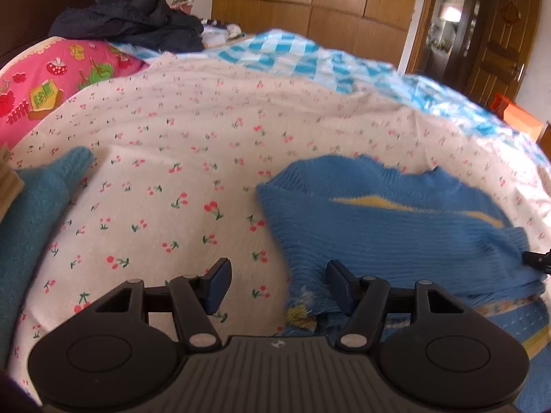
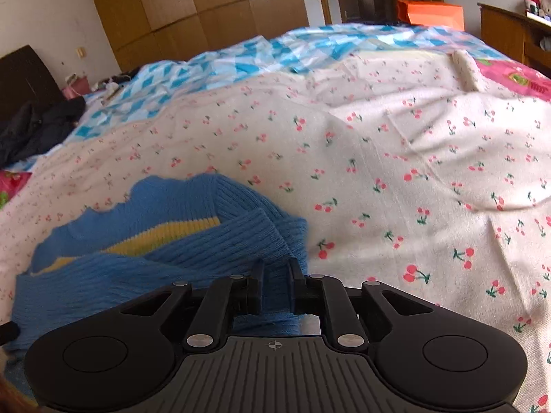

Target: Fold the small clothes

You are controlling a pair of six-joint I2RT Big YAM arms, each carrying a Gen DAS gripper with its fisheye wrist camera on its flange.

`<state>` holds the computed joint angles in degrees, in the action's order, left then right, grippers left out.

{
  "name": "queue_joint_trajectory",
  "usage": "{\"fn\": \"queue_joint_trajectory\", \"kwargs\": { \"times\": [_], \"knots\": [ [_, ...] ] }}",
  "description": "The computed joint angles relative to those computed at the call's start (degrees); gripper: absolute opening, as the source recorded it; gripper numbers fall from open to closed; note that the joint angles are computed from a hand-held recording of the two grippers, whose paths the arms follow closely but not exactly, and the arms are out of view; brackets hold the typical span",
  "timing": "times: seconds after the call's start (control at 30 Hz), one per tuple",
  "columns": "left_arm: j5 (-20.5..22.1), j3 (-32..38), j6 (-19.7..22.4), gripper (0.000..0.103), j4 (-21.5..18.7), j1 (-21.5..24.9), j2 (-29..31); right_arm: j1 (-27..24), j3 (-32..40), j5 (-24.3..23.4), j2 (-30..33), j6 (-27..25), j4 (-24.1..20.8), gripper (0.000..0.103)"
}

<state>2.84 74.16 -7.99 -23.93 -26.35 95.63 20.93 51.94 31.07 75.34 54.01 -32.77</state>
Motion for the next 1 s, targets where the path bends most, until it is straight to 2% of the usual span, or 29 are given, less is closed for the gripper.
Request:
{"fn": "queue_joint_trajectory", "kwargs": {
  "times": [0.03, 0.13, 0.23, 0.3, 0.37, 0.47, 0.57, 0.7, 0.77, 0.87, 1.0],
  "knots": [
    [0.53, 0.81, -0.6, 0.067, -1.76, 0.32, 0.74, -0.17, -0.27, -0.2, -0.29, 1.08, -0.18, 0.014],
    [2.03, -0.22, -1.72, 0.067, -1.85, 1.22, -0.66, 0.93, -0.77, 0.31, -2.93, 2.17, -0.85, 0.017],
    [2.62, -2.56, 0.99, 0.066, -2.28, 1.76, -3.93, 3.41, -1.66, 0.45, -6.43, 1.95, -3.31, 0.018],
    [3.94, -4.35, 3.95, 0.066, -4.73, 2.56, -6.77, 5.83, -2.75, -1.01, -9.53, 3.5, -5.7, 0.019],
    [6.66, -5.8, 6.15, 0.066, -8.68, 3.76, -9.49, 8.87, -4.07, -3.23, -12.93, 5.76, -8.39, 0.025],
    [10.82, -7.28, 8.49, 0.066, -16.2, 5.2, -12.96, 14.88, -5.25, -4.31, -16.73, 10.51, -14.37, 0.026],
    [12.08, -8.84, 10.22, 0.066, -21.83, 5.41, -15.61, 20.66, -5.71, -4.33, -18.72, 16.72, -21.01, 0.026],
    [13.9, -9.8, 10.54, 0.066, -28.33, 5.21, -16.46, 25.73, -7.03, -6.42, -20.44, 24.27, -25.45, 0.03],
    [13.84, -10.3, 11.37, 0.066, -30.3, 4.58, -16.53, 27.86, -7.52, -6.97, -20.43, 26.56, -27.02, 0.03],
    [11.45, -10.36, 13.28, 0.066, -31.42, 3.05, -16.8, 29.54, -8.27, -8.09, -20.76, 28.11, -26.62, 0.03],
    [10.61, -9.57, 13.58, 0.066, -33.9, 2.64, -16.76, 30.84, -7.14, -6.03, -20.88, 28.88, -28.6, 0.03]
  ]
}}
